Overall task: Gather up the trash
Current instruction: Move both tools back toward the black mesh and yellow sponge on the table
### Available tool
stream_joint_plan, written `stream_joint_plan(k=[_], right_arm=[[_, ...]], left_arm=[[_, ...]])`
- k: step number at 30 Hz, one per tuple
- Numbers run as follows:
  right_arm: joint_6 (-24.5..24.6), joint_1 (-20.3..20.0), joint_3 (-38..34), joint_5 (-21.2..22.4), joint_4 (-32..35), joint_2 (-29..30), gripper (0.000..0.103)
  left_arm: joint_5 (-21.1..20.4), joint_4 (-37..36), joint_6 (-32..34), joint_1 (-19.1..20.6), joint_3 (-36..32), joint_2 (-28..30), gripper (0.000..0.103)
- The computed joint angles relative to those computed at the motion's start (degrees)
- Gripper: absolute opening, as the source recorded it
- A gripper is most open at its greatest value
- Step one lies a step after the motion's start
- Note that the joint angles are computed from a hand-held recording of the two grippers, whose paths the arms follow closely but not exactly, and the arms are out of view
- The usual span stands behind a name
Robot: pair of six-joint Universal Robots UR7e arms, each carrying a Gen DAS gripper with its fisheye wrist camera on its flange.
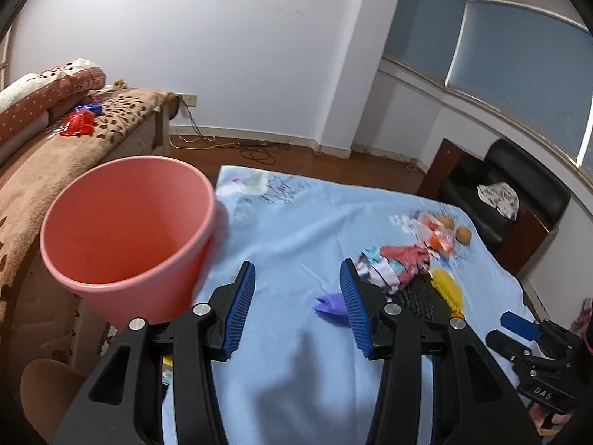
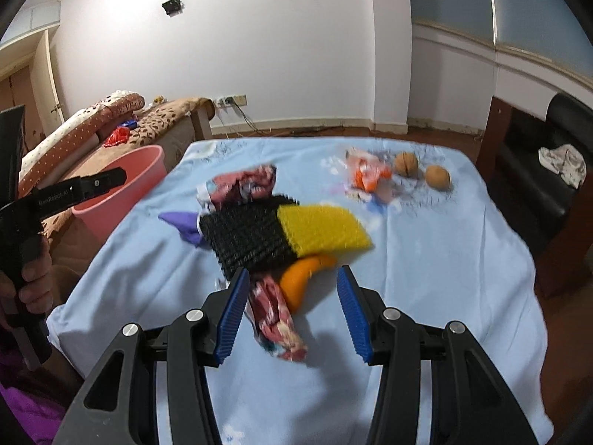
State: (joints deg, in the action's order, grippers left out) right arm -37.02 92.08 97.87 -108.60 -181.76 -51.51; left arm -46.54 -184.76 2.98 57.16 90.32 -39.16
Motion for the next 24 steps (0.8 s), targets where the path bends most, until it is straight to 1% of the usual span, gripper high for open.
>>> stream_joint_plan(k=[3,6,11,12,15,19,22,24], right_arm=[[0.55,-0.38,-0.07,0.34,0.65,0.14,0.049],[0.73,-0.45,-0.48,1.08,0.56,0.42,0.049],[1.01,-0.55,-0.98,1.57,0.63,0.58,0.049],[1.17,-0.60,-1.11,1.51,0.69,0.66,0.049],[1.42,-0.76,-1.39,1.23,0.67,0.74,0.049],[2.43,-0.99,-2.41,1.00,1.08,1.07,0.049],[3.10,-1.00,-3.33,1.14,1.74,1.40,0.049],[2.99,-0.93,-3.81,1.13,1.78,1.68,0.049]], left_arm=[[-0.96,2.06,-0.17,-0.05,-0.87,0.55,0.048],[-3.41,4.61,0.79,-0.12,-2.10,0.90,0.048],[-8.98,10.54,5.91,0.00,-6.22,2.71,0.048],[-9.46,11.80,6.79,0.05,-7.38,3.38,0.048],[-10.47,14.84,9.55,0.36,-10.64,5.54,0.048],[-11.02,19.64,11.32,1.17,-14.87,8.21,0.048],[-10.34,20.40,13.23,1.44,-16.70,9.82,0.048],[-10.07,18.77,14.32,1.60,-17.27,10.77,0.048]])
